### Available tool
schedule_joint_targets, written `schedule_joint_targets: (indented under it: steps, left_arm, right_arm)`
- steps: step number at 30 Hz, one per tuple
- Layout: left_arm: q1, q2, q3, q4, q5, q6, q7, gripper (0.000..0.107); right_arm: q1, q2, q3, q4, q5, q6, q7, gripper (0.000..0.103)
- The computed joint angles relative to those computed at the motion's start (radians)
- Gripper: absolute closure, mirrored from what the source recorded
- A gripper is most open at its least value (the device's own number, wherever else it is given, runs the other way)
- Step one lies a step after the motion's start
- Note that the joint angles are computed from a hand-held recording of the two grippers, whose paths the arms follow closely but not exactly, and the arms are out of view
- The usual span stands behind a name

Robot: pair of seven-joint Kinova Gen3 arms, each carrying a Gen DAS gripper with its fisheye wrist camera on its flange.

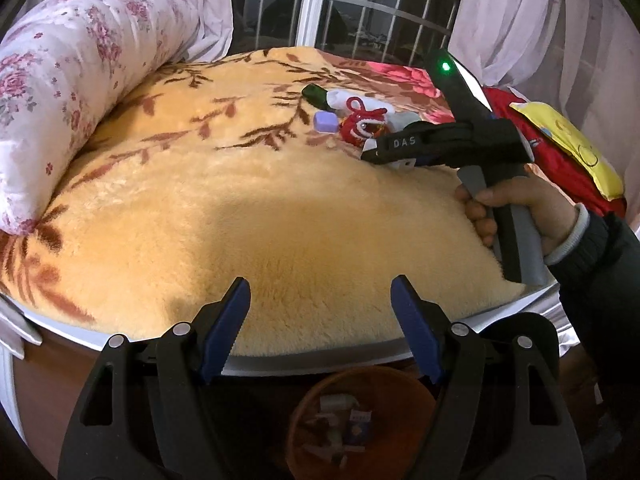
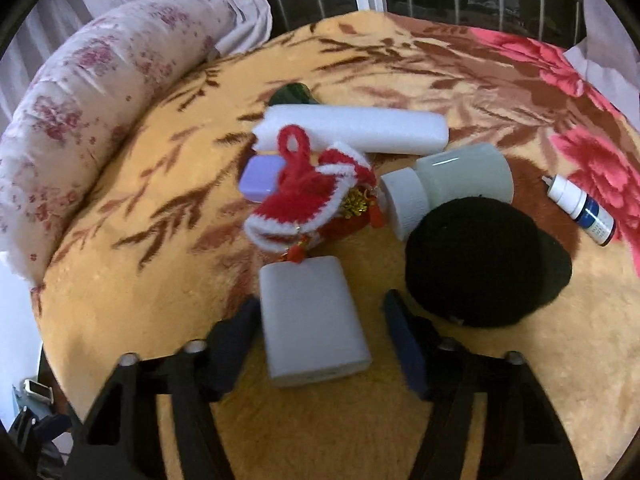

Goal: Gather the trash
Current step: 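Move both tools back over the bed toward the white power bank, then grasp the white power bank with the right tool while the left grasps the red knitted ornament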

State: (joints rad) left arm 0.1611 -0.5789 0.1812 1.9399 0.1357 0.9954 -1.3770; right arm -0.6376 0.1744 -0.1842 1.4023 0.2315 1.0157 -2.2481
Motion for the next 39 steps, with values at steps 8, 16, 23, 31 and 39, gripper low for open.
schedule_joint_targets:
  steps: [8,16,23,31,39]
  left_arm:
    - [0.004,0.094,0.026,-0.059,-0.027,-0.080,-0.031,0.036]
    - [0.076,0.359,0.035,-0.196,-0.057,-0.209,-0.153,0.032]
    - [0.134,0.575,0.053,-0.373,-0.207,-0.150,-0.089,0.032]
    - [0.203,0.717,0.002,-0.507,-0.275,-0.066,-0.082,0.043]
    - [0.259,0.701,-0.028,-0.468,-0.375,-0.121,0.023,0.079]
  right_arm:
    - [-0.002,-0.163,-0.028,0.183,0.106,-0.095,-0.152,0.064]
    - [0.131,-0.341,-0.090,0.345,0.197,-0.036,-0.281,0.064]
    - [0.236,-0.399,-0.093,0.423,0.138,-0.130,-0.249,0.064]
    - [0.303,-0.416,-0.097,0.467,0.067,-0.231,-0.183,0.063]
    - [0.339,-0.417,-0.137,0.480,0.084,-0.251,-0.197,0.064]
